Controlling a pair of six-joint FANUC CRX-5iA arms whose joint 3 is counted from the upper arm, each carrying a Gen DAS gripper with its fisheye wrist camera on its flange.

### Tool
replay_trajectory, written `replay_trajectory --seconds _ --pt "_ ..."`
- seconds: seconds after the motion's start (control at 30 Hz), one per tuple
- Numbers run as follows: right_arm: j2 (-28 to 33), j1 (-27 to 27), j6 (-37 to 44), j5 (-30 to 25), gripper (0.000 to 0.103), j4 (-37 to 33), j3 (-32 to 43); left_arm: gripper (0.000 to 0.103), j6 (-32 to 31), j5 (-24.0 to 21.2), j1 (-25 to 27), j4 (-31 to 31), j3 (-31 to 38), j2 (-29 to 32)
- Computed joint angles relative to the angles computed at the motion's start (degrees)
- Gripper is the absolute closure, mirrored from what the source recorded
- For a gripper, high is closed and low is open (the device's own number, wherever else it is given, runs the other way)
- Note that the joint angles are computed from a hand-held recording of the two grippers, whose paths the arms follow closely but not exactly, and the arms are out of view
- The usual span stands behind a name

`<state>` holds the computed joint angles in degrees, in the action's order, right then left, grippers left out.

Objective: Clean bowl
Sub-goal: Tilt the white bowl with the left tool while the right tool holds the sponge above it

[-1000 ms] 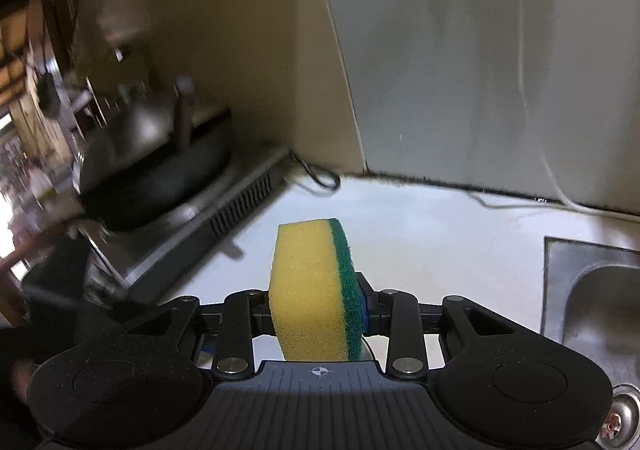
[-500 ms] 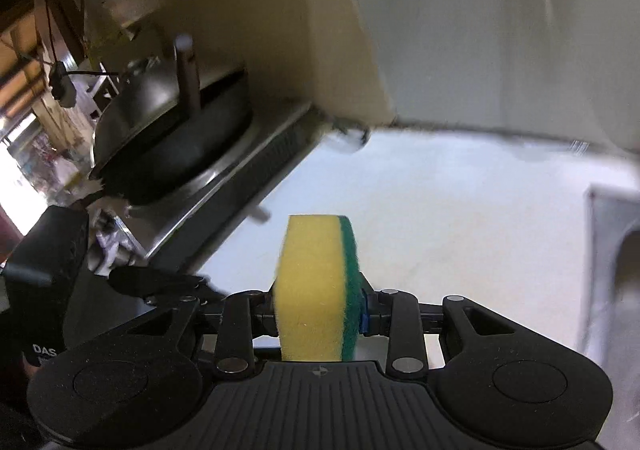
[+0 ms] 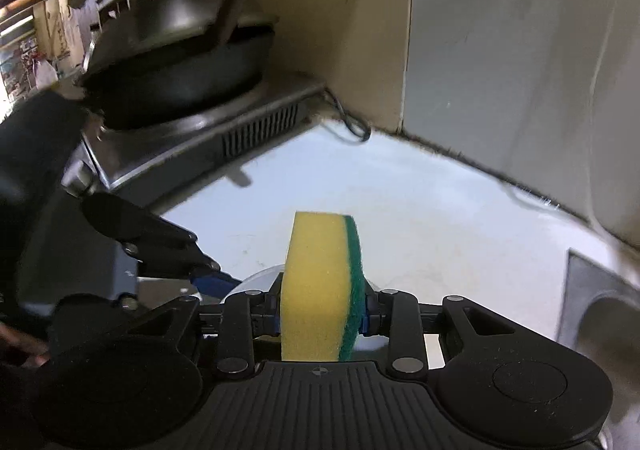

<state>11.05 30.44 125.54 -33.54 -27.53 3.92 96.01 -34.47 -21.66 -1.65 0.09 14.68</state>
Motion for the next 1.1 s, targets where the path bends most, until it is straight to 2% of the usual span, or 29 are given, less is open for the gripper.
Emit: replay_trajectory --seconds 0.07,0.17,0.2,0.23,0.27,0.3,0.37,0.43,0.5,0.63,0.73,0.87,0.93,0.97,1.07,1.1 --pt "-2.44 0.42 -0.39 3.44 0.071 2.94 -2.54 0.058 -0.23 0.89 0.17 -0.27 -1.31 -1.62" --pt "-5.01 3.83 -10.78 11.71 0.07 20.23 -9.78 0.058 -2.8 2.56 0.41 0.69 -3.6 -3.88" --pt "-4.89 4.25 -12.54 11.46 0.07 23.48 -10.58 0.058 -7.33 3.66 0.35 2.04 -5.04 -5.14" --pt "-4.63 4.16 -11.79 10.31 0.07 23.73 -10.33 0.058 -11.51 4.2 0.05 2.3 -5.73 -5.97" --pt "-4.2 3.64 -10.32 7.53 0.07 20.98 -8.76 0.057 -15.47 4.43 -0.18 2.42 -6.17 -6.67" --pt "-3.38 2.23 -7.46 2.68 0.07 15.23 -5.88 0.057 -19.49 4.63 -0.4 2.6 -6.58 -7.35" --pt "-3.1 0.39 -6.16 -0.13 0.07 10.1 -4.24 0.057 -27.2 4.18 -0.66 3.81 -7.06 -8.32" --pt "-2.49 -4.09 -4.82 -6.06 0.07 0.4 -0.48 0.056 -34.12 2.7 -0.82 5.36 -7.01 -8.86" --pt "-1.5 -8.37 -5.81 -10.67 0.07 -7.3 2.44 0.056 -37.54 -0.97 -1.76 3.59 -4.91 -7.82" --pt "-1.49 -11.31 -9.22 -9.21 0.07 -11.67 1.29 0.056 -42.86 -5.92 -4.92 -3.13 -0.82 -5.41" --pt "-0.2 -15.3 -7.86 -11.76 0.07 -21.46 1.77 0.056 -43.42 -8.96 -7.96 -11.12 3.34 -2.29" --pt "-0.06 -17.92 -4.66 -11.88 0.07 -28.27 0.51 0.061 -40.59 -13.14 -10.97 -18.41 7.96 1.35" --pt "0.27 -18.95 -2.7 -12.42 0.07 -30.67 0.1 0.071 -40.03 -16.42 -11.98 -19.26 10.71 3.35" --pt "0.28 -19.24 -2.2 -12.69 0.07 -30.89 0.24 0.081 -40.1 -18.37 -12.5 -19.5 12.22 4.39" --pt "-0.13 -20.38 2.1 -13.25 0.07 -32.7 -0.23 0.086 -40.46 -23.66 -15.78 -25.54 16.41 7.45" --pt "-0.14 -20.69 4.32 -13.21 0.07 -33.82 -0.52 0.087 -41.06 -24.65 -16.06 -25.65 17.62 8.47"
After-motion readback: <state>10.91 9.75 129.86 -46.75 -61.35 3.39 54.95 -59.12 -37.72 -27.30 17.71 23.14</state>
